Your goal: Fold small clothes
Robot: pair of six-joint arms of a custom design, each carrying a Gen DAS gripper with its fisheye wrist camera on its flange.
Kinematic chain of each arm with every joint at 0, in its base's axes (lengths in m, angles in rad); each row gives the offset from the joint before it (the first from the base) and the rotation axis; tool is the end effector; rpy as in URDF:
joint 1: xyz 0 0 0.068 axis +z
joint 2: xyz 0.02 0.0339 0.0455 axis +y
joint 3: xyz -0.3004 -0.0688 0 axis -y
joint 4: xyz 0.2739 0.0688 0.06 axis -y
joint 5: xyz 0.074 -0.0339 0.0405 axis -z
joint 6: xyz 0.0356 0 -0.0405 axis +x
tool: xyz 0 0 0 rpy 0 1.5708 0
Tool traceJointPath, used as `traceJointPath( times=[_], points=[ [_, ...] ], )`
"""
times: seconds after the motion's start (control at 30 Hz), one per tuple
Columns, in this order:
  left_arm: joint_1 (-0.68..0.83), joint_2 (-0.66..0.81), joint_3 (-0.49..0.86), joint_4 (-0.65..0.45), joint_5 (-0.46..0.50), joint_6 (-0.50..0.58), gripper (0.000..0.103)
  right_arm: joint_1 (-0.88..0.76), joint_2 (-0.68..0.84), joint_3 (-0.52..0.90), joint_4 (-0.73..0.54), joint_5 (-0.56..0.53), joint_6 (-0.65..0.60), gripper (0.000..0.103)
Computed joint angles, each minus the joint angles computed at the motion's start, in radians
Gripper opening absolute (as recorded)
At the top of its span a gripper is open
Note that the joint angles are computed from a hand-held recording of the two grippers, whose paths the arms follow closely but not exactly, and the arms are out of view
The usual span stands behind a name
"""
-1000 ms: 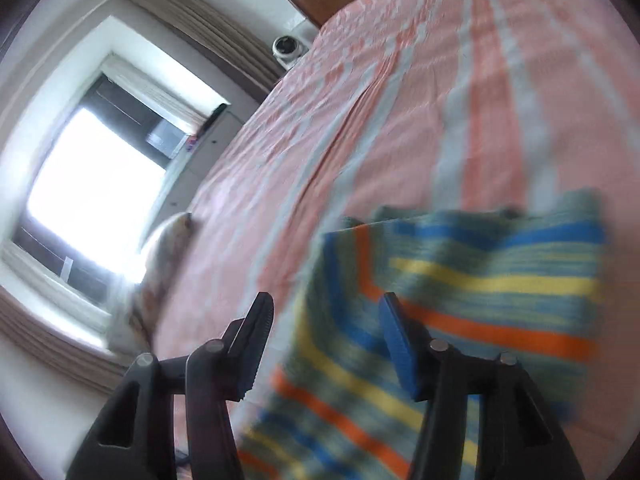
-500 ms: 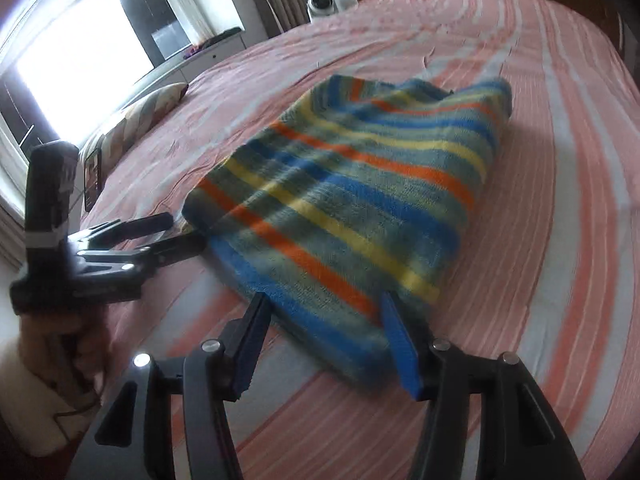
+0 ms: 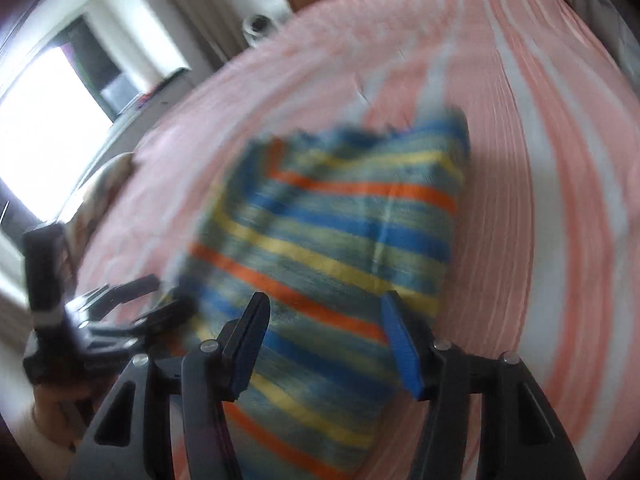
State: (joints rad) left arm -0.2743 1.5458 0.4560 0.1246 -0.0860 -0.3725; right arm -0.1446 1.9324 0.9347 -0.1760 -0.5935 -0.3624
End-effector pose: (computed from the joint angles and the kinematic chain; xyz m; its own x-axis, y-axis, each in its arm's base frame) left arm 0.2460 -0.0661 0.1087 -0.8182 -0.1464 -0.5559 -0.0805 0.9867 -0.1414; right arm 0.3643 -0.0329 0.1014 -0.8198 -0.1776 -0.5445 -0.4120 0.8433 0.3451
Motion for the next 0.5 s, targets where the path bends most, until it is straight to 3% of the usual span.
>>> traceJointPath(
  times=[0.1, 0.17, 0.23, 0.3, 0.33, 0.4, 0.47, 0.5],
  points=[
    [0.059, -0.199, -0.114, -0.003, 0.136, -0.006, 0.097, -0.064, -0.133, -0.081, -0.035, -0.086, -0.042, 0.057],
    [0.054, -0.234, -0.142, 0.004, 0.181, -0.015, 0.099, -0.104, -0.229, -0.154, -0.066, -0.121, -0.128, 0.058],
    [-0.012, -0.118, -0.095, -0.027, 0.122, 0.012, 0.099, -0.13, -0.271, -0.226, -0.093, -0.12, -0.22, 0.062],
    [-0.063, -0.015, -0.043, -0.067, 0.04, 0.056, 0.097, -0.12, -0.218, -0.25, -0.121, -0.031, -0.278, 0.065],
    [-0.075, -0.024, -0.044, -0.076, 0.018, 0.069, 0.097, -0.116, -0.188, -0.266, -0.114, 0.035, -0.295, 0.064],
    [-0.041, -0.132, -0.065, -0.102, 0.074, 0.086, 0.097, -0.166, -0.212, -0.285, -0.114, -0.003, -0.334, 0.064],
    [0.034, -0.211, -0.064, -0.091, 0.193, 0.105, 0.1, -0.233, -0.241, -0.247, -0.181, -0.092, -0.34, 0.072],
    [0.058, -0.207, -0.044, -0.084, 0.222, 0.11, 0.102, -0.26, -0.237, -0.213, -0.192, -0.139, -0.314, 0.085]
  ],
)
